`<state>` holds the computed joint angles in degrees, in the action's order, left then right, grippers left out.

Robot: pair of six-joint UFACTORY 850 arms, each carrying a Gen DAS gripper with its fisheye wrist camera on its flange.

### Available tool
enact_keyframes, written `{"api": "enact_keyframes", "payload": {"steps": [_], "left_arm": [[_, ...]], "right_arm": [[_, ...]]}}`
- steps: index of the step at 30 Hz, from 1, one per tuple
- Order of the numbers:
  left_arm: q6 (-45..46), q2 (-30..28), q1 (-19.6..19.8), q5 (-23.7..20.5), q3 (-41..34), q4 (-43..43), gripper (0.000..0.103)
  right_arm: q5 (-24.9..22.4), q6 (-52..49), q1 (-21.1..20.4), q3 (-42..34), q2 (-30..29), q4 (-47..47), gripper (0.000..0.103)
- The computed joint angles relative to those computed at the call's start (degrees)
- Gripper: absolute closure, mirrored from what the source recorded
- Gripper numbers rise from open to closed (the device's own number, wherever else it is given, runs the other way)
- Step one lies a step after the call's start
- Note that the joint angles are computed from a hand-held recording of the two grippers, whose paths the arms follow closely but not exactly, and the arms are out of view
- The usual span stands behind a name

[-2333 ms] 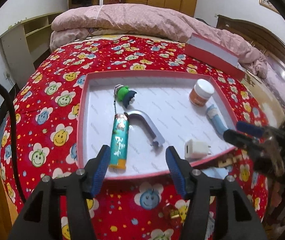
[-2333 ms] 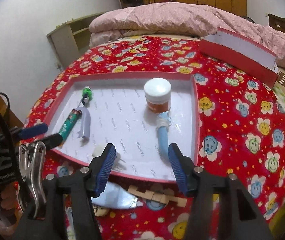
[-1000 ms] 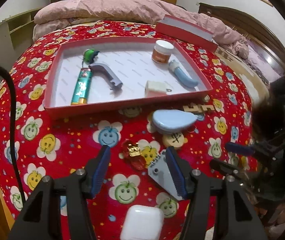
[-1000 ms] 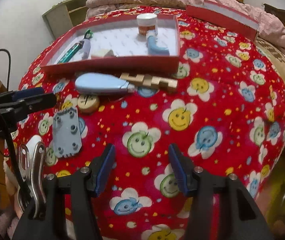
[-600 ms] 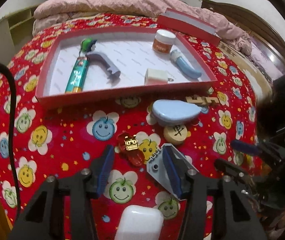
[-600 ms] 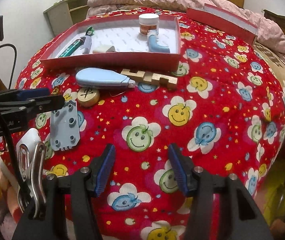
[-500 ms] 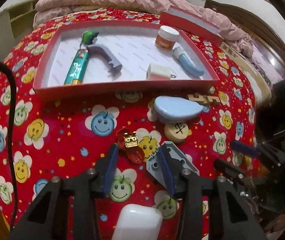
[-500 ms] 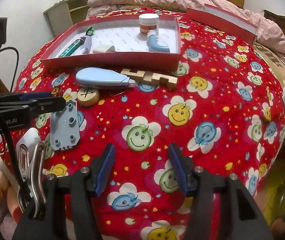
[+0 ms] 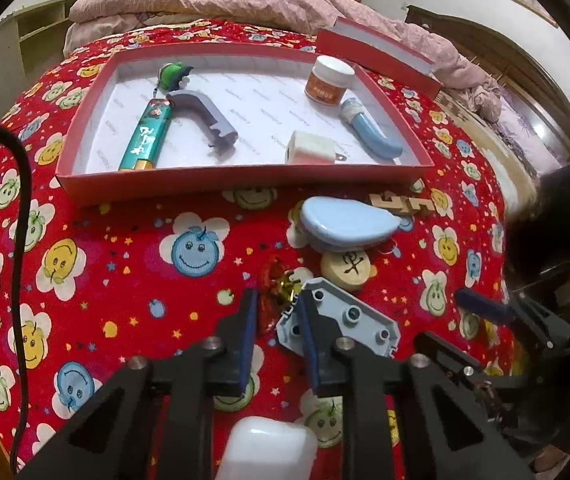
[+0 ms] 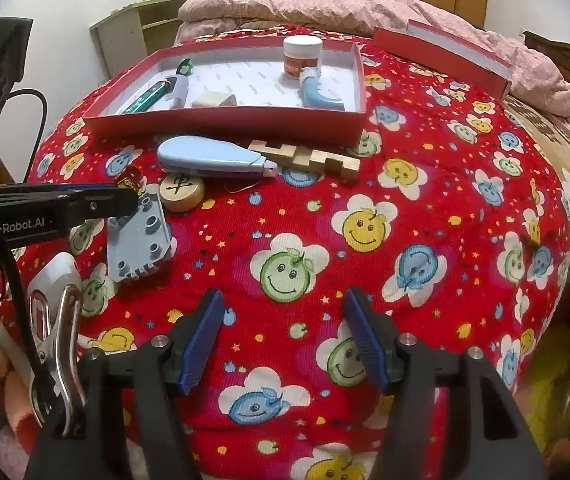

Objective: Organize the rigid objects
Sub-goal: 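Close left tool on red figure keychain while right tool approaches light blue tape dispenser, then close right tool on light blue tape dispenser and lift it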

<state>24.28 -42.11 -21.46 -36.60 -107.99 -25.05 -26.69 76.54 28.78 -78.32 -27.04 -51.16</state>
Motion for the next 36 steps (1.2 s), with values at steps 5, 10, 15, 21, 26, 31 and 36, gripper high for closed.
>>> {"api": "enact_keyframes", "payload": {"steps": [5, 10, 15, 21, 26, 31, 36], "left_arm": [[0.4, 0.1, 0.3, 0.0, 0.1, -1.7, 0.086], [1.4, 0.8, 0.6, 0.3, 0.8, -3.0, 0.086], [-0.3, 1.2, 1.1, 1.7, 1.1, -2.3, 0.086], [-5.2, 1.8, 2.1, 4.5, 1.9, 1.8, 0.086], [-7.0, 1.0, 3.7, 3.2, 1.2, 1.3, 0.086], [-4.7, 0.9, 4.7, 2.3, 1.7, -2.3, 0.086], [-2.9, 1.1, 4.8, 2.4, 2.2, -3.6, 0.086]], "right_arm": [[-0.6, 1.6, 0.4, 0.1, -0.1, -1.9, 0.038], [-0.9, 1.2, 0.5, -0.2, -0.4, -1.8, 0.036], [-0.8, 1.6, 0.5, -0.1, -0.3, -2.2, 0.036], [-0.7, 2.6, 0.6, 0.1, -0.3, -3.3, 0.034], [3.4, -2.6, -1.1, -1.7, -0.6, 5.1, 0.034], [3.5, -13.9, -3.2, -9.1, -4.5, 22.3, 0.029], [2.1, -13.6, -2.9, -15.4, -8.1, 20.9, 0.015]]}}
